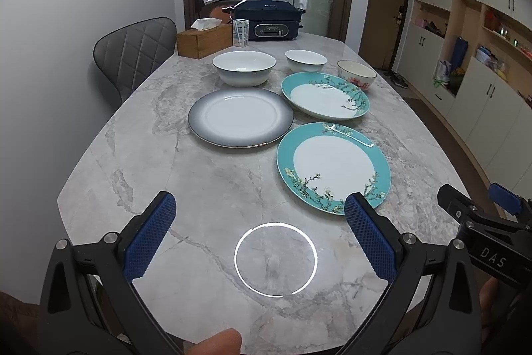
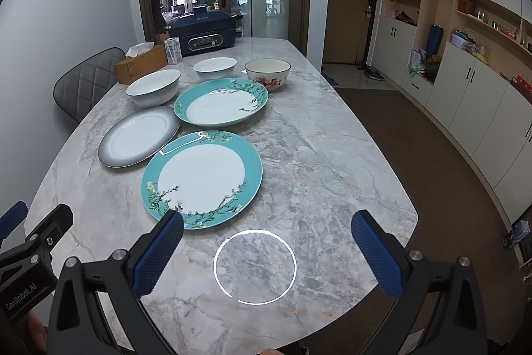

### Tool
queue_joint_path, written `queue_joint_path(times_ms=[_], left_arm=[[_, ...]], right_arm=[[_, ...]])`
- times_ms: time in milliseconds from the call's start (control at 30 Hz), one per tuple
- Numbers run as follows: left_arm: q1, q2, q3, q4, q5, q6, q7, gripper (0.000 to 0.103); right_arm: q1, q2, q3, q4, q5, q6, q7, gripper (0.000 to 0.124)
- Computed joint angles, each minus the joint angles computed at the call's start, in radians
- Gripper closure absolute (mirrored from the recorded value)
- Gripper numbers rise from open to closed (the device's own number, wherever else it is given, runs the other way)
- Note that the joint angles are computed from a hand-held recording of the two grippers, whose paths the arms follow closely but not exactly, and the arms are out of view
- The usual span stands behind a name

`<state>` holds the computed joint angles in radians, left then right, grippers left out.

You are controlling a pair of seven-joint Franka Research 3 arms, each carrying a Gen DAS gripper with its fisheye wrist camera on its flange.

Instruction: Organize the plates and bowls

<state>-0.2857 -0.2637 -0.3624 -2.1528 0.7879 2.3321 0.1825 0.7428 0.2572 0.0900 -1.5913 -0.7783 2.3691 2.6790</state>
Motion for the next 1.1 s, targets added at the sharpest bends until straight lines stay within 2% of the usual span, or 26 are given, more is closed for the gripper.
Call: queue_joint_path(times_ms=[1100], left_arm=[[0.000,0.006,0.002,0.002,0.003,0.011,-0.008,0.000]], right_arm=[[0.000,0.003,-0.002,0.002,0.003,0.002,-0.002,0.021]])
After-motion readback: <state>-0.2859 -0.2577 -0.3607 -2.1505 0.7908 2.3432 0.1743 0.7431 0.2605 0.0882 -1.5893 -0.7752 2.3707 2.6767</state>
